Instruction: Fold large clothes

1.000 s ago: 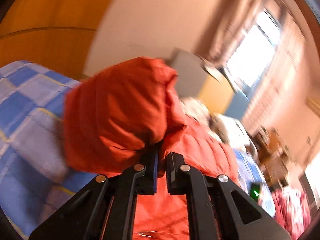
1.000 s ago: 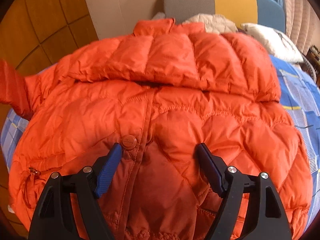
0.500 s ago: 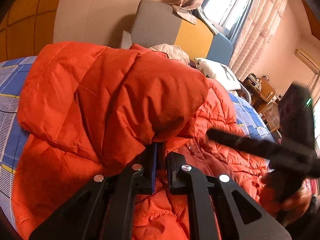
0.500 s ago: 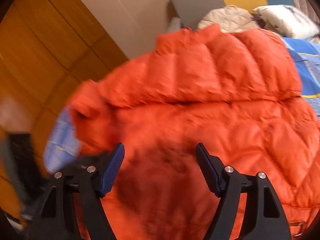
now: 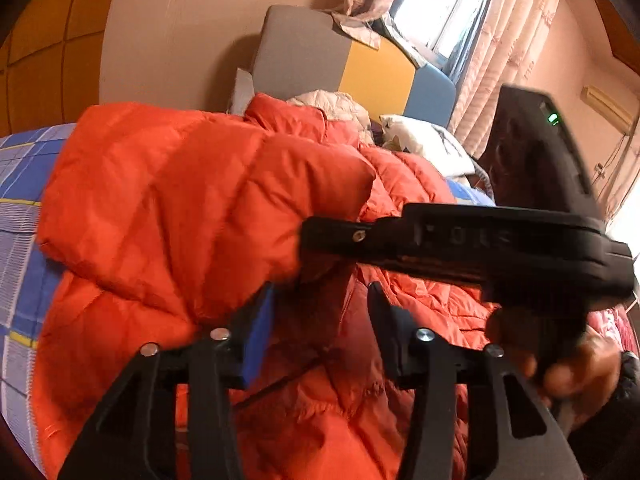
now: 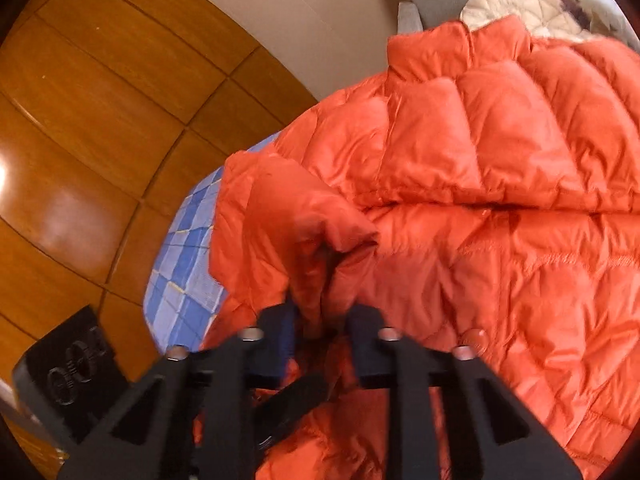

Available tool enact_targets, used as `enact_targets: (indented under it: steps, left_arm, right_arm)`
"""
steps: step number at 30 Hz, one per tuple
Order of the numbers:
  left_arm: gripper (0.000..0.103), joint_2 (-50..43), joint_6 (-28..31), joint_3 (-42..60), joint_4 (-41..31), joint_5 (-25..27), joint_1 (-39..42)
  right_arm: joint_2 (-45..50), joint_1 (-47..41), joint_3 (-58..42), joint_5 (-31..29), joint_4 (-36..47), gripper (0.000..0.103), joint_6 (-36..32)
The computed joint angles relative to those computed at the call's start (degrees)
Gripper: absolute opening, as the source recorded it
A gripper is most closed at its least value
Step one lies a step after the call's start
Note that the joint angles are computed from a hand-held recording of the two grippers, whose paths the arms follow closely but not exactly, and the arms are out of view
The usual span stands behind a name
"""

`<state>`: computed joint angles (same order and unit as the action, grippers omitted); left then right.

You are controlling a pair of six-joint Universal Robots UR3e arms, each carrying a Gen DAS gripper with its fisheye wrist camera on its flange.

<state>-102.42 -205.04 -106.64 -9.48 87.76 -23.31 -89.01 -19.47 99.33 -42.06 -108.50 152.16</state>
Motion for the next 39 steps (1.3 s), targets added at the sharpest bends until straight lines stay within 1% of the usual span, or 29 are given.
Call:
enact_targets:
  steps: [1,2,3,5,8,10,11,12,14,17,18,20,21,23,26,30,34,36,37,38,39]
  left_arm:
    - [0.050,1.87,-0.23,-1.76,0.45,-0.78,0.86]
    - [0.053,3.89,-0.43,-3.65,0.99,-0.41,1.62]
    - [0.053,5.19,-0.58,-4.96,1.30,-0.14,2.39]
    - [0.054,8.53,-1.36,-7.77,0.99,-1.24,5.68]
    - [0.054,11.14,-2.00,-9.58,-0.46,-0.95,9.56]
    - [0.054,11.40,-2.35,-8.74,-3.62,0.15,11.86]
    - [0.054,11.19,-2.32,-8.28,-4.54,0.22,12.72]
    - [0.054,10.74,-2.28,-7.13,-6.19,0.86,13.57]
    - [0.054,9.58,-1.97,-5.15,-8.27,2.75,14.52]
    - [0.054,7.31,-0.93,-2.54,-9.86,4.68,15.71]
    - [0.054,7.44,-0.58,-2.94,-9.86,4.75,16.28]
    - [0.054,7.03,-0.17,-2.74,-9.83,4.24,17.43]
    - [0.054,5.22,-0.32,-0.54,-10.24,4.81,16.94]
    - [0.054,4.19,0.25,0.12,-9.44,4.81,17.08]
    - [0.054,1.45,1.64,3.36,-8.73,5.11,16.11]
    - [0.054,-2.27,2.61,9.10,-10.58,6.53,13.45]
    - [0.053,-6.20,2.69,14.38,-12.71,7.82,11.81]
    - [0.053,-7.40,2.68,16.02,-13.06,8.20,11.10]
    - [0.053,-7.92,2.49,16.80,-13.37,9.04,10.63]
    - [0.053,-8.24,2.46,17.31,-13.36,9.22,10.35]
    - [0.053,-8.45,2.48,17.85,-13.46,9.48,10.04]
  right_arm:
    - [-0.72,-0.39,0.19,0.13,-1.28,0.013,0.75]
    - [-1.37,-0.99,0.14,0.48,-2.54,0.012,1.56]
    - [-1.36,-1.43,-0.40,0.88,-2.90,0.012,2.06]
    - [-1.31,-2.98,-1.73,1.07,-5.00,0.012,3.76]
    - [0.03,-3.88,-3.33,-0.14,-10.23,0.012,7.98]
    - [1.44,-3.95,-4.55,-1.78,-13.92,0.012,10.87]
    - [2.45,-3.88,-5.46,-2.68,-15.64,0.012,12.27]
    - [3.53,-3.68,-6.67,-4.10,-17.52,0.008,13.74]
    - [5.10,-3.00,-8.08,-7.16,-21.11,0.008,16.07]
    - [6.88,-3.57,-9.91,-9.67,-23.15,0.008,17.04]
    - [7.97,-3.17,-11.13,-11.65,-24.60,0.008,17.94]
    - [8.83,-3.63,-11.96,-13.53,-25.87,0.008,18.47]
    - [9.23,-4.08,-11.98,-14.68,-26.89,0.008,18.54]
    - [10.45,-5.54,-13.02,-15.79,-26.98,0.008,17.98]
    - [14.50,-5.84,-15.51,-18.74,-28.19,0.008,19.17]
    - [18.06,-6.57,-16.05,-21.96,-29.48,0.008,20.18]
    - [18.86,-6.76,-14.36,-24.05,-30.95,0.008,19.79]
    - [18.71,-6.86,-13.46,-23.97,-32.19,0.008,19.54]
    - [18.36,-6.80,-13.19,-24.35,-32.51,0.011,19.43]
    - [17.88,-6.81,-12.89,-24.91,-32.60,0.025,19.67]
    - [16.85,-7.23,-11.67,-24.64,-33.60,0.044,20.02]
